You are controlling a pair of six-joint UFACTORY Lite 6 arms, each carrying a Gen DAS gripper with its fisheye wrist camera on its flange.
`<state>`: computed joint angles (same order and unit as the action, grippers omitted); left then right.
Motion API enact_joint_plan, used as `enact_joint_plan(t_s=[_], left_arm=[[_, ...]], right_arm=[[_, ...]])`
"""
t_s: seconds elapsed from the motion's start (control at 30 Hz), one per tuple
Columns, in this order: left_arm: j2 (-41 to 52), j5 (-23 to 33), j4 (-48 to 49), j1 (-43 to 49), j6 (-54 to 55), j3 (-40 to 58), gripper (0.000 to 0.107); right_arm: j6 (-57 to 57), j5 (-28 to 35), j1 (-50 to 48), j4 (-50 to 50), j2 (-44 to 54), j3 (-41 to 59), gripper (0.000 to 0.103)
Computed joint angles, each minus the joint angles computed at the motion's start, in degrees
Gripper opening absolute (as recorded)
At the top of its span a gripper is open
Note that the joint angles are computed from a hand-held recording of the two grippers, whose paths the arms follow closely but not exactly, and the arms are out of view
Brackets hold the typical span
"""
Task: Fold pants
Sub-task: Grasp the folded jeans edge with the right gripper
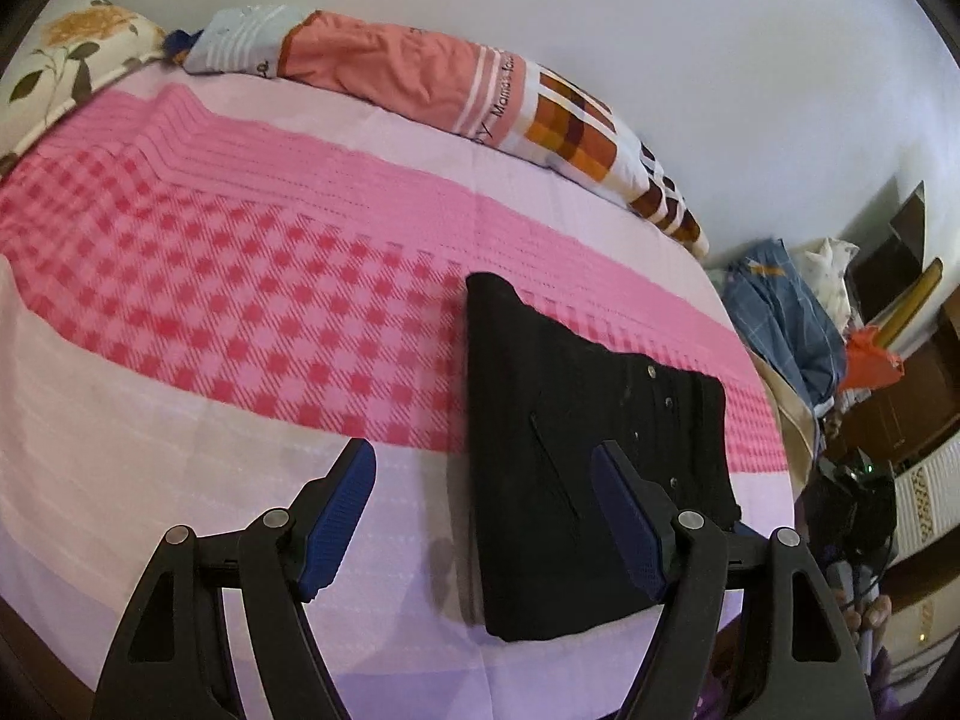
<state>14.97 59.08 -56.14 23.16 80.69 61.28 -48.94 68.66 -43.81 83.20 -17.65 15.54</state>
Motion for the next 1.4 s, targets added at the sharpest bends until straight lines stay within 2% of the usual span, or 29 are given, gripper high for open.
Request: enact_joint_plan(t_s=[0.07, 0.17, 0.23, 0.37, 0.43, 0.63, 0.67, 0.7, 0.73, 0.77, 0.8, 0.83, 0.93, 1.07, 1.17, 1.23, 1.3, 1.4], left_arm=[[-0.28, 0.05, 0.63, -0.60, -0.99, -0.14, 0.075], [-0.01, 1.11, 1.24, -0.02, -1.80, 0.55, 0.075], [0.01, 1.55, 0.24, 0.59, -1.26, 0.64, 0.075], [0.76, 1.85, 0.90, 0.31, -1.97, 1.00, 0.075], [0.93, 2.02, 1.59, 0.30, -2.35, 1.01, 0.075], [1.05, 2.36, 1.91, 0.16, -2.79, 0.64, 0.075], [1.18, 2.26, 2.20, 0.03, -3.08, 0.63, 0.075], [1.34, 2.13, 2.44, -0.20, -3.46, 0.71, 0.075], [1.34, 2.07, 2.60, -0.29, -3.63, 0.63, 0.075], [1.39, 1.96, 2.81, -0.44, -3.93, 0.65, 0.075], [1.42, 1.95, 2.92, -0.50, -4.11, 0.69, 0.075], [1.54, 2.07, 2.97, -0.46, -4.24, 0.84, 0.075], [1.87, 2.19, 3.02, -0.10, -4.75, 1.08, 0.075], [3.86, 2.33, 4.22, -0.13, -6.86, 2.69, 0.075], [4.55, 2.50, 4.22, 0.08, -7.48, 3.08, 0.075], [4.59, 2.66, 4.48, 0.23, -7.69, 3.18, 0.075], [4.61, 2.66, 4.25, 0.23, -7.42, 3.16, 0.075], [4.21, 2.76, 4.33, 0.13, -6.97, 2.67, 0.075]], right_arm=[[2.68, -1.84, -0.88, -1.04, -1.89, -1.49, 0.089], [0.36, 5.82, -7.95, -1.21, -2.37, -6.23, 0.089], [-0.54, 7.14, -9.12, -1.16, -2.99, -7.22, 0.089], [-3.00, 2.62, -4.26, 3.43, 1.66, -6.18, 0.089], [-4.52, 2.24, -1.89, 6.09, 3.44, -6.19, 0.090], [-7.83, -4.28, 3.89, 12.86, -0.27, -6.38, 0.090], [-8.25, -6.10, 5.50, 13.38, -1.10, -6.13, 0.088], [-7.60, -8.24, 6.99, 12.79, -2.33, -5.75, 0.079], [-6.06, -11.05, 8.74, 11.33, -4.13, -5.23, 0.064], [-3.81, -14.54, 10.60, 8.68, -6.31, -4.36, 0.054], [-3.13, -15.62, 10.94, 7.40, -6.95, -3.98, 0.036], [-3.52, -15.20, 10.10, 6.85, -6.45, -3.86, 0.029], [-4.87, -12.68, 6.00, 6.60, -1.86, -4.08, 0.029], [-10.85, -3.44, -4.03, 10.05, 10.76, -6.67, 0.029], [-7.51, -6.55, -1.41, 9.58, 6.91, -6.17, 0.033], [-5.24, -8.42, 0.25, 9.40, 3.36, -5.63, 0.048], [-5.40, -9.79, 1.97, 10.21, 3.52, -4.27, 0.051], [-6.34, -10.43, 3.82, 12.56, 4.92, -3.19, 0.062]])
